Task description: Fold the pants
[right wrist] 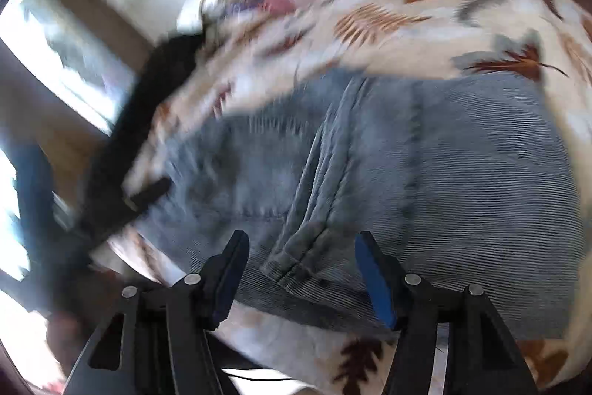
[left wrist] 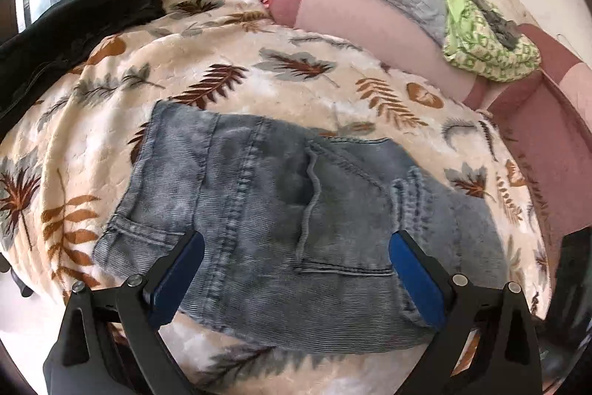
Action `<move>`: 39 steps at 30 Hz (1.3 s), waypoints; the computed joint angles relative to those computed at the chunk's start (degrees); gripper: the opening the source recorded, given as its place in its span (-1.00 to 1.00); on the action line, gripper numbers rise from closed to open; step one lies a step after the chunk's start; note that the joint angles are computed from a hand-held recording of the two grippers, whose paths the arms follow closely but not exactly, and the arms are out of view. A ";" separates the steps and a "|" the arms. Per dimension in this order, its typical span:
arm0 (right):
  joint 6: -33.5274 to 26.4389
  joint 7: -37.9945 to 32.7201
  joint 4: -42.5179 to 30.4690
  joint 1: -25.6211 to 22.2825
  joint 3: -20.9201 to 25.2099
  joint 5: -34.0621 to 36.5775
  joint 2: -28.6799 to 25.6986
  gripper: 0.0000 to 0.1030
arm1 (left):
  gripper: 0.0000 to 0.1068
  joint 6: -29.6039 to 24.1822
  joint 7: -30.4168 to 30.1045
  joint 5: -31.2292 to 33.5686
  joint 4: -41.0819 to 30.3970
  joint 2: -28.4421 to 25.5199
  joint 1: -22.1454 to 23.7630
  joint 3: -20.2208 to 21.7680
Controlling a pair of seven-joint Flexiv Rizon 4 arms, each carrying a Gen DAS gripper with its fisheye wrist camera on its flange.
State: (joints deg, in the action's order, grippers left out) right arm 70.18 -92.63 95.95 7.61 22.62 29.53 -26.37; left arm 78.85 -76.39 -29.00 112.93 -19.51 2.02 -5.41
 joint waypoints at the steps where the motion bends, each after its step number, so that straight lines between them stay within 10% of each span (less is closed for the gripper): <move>1: 0.91 -1.97 0.20 -2.81 1.70 3.28 0.95 0.35 | 0.87 0.53 1.99 -1.97 0.11 0.09 0.96 -2.24; 7: -5.73 -4.24 1.73 -11.96 2.49 17.45 1.54 0.60 | 0.87 -2.06 9.65 -8.73 -3.45 -0.86 0.50 -8.36; 15: -10.37 -27.72 2.29 -23.59 5.26 43.63 5.02 0.58 | 0.87 -15.82 10.83 -22.55 -4.26 -1.67 -0.59 -8.12; 39: -23.61 -35.36 4.82 -17.24 -9.83 58.40 7.97 0.59 | 0.86 -18.60 -3.46 -19.99 -6.86 -5.01 -5.85 -4.14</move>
